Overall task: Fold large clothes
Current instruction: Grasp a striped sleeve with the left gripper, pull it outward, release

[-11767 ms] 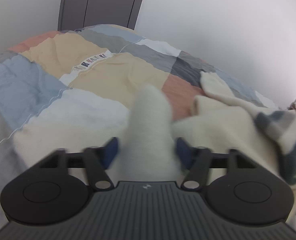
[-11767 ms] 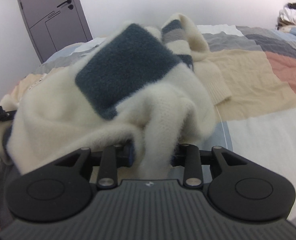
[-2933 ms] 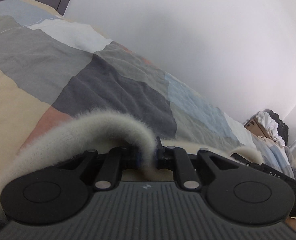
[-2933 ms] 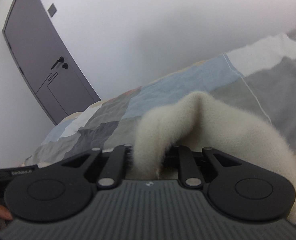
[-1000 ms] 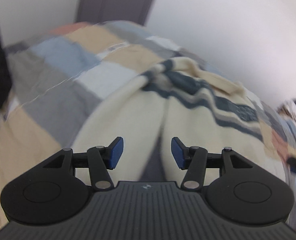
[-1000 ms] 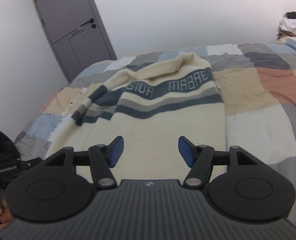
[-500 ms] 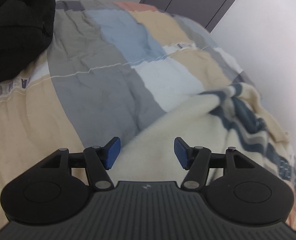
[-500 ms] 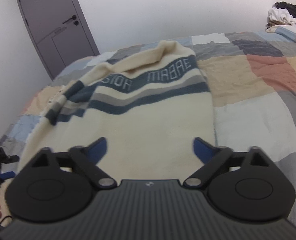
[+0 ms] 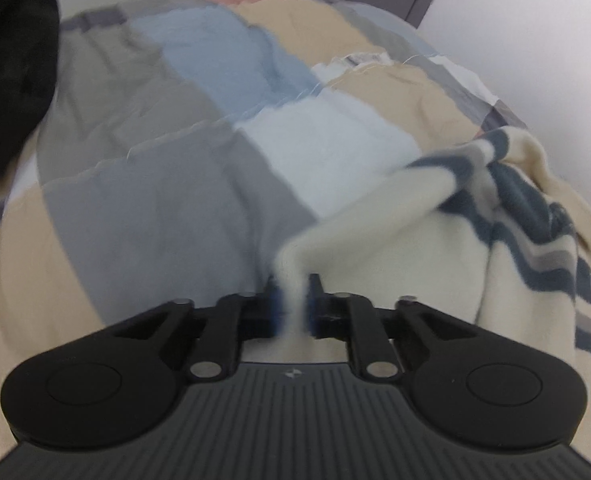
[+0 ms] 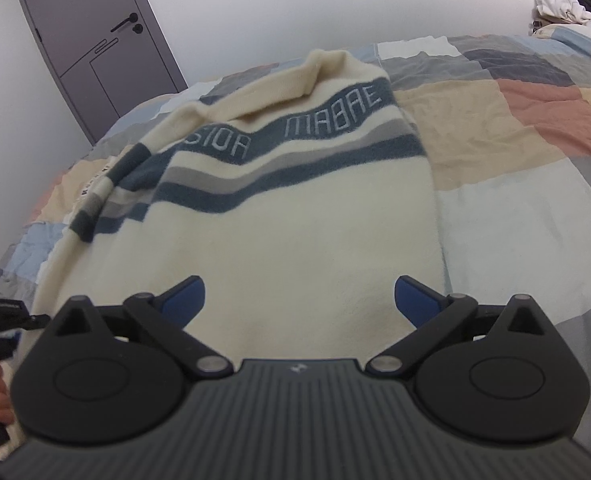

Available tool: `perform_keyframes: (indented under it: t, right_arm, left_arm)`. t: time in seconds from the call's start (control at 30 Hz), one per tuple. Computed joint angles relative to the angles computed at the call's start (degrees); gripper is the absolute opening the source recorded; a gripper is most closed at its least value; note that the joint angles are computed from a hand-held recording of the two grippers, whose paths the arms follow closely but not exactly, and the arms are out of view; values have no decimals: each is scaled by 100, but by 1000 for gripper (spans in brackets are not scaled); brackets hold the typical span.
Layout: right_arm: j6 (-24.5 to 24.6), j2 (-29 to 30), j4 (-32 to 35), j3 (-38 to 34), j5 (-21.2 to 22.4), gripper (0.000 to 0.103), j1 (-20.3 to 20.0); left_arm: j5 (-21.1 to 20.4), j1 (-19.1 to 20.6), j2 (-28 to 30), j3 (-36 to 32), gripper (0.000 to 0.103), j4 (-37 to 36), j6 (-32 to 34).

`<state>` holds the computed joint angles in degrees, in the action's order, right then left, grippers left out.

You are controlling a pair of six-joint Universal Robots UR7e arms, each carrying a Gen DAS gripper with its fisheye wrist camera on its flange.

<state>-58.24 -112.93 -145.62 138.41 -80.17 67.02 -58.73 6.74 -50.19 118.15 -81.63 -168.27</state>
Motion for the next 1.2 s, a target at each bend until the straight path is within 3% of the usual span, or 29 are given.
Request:
perform_keyframes:
  t: [0.1,0.3,0.5,0.77,0.87,0.97,1.1,1.2]
  right_arm:
    - [-20,26,-120,24,9,103,-3]
    - [117,223,-506,9,88,103,28]
    - [382,599,-1023,-46,115,103,110]
    - [718,1308,-1852,-138,-180,103,300]
    - [700,1523,-2173,-127,-136,103,324]
    - [618,1833,-2670,-119,-218,103,400]
    - [783,2066,-2677,-254,-236,103,400]
    - [853,2112,-2766,-257,-248,103,381]
  left_arm:
    - [-51,74,-108,-396,12,1167,137]
    - [-128,329,-849,-871,12,3435,654]
    - [23,993,-1420,-1104,11,4653,494]
    - [488,2348,-1881,-572,11,4222,1178]
    - [593,2807,-2064,-305,11,3594,1660]
    - [734,3014,-2058,-186,11,3307,1697]
    - [662,3244,-1825,-484,11,3391,2076]
    - [504,3156,-1836,-672,15,3457,2144]
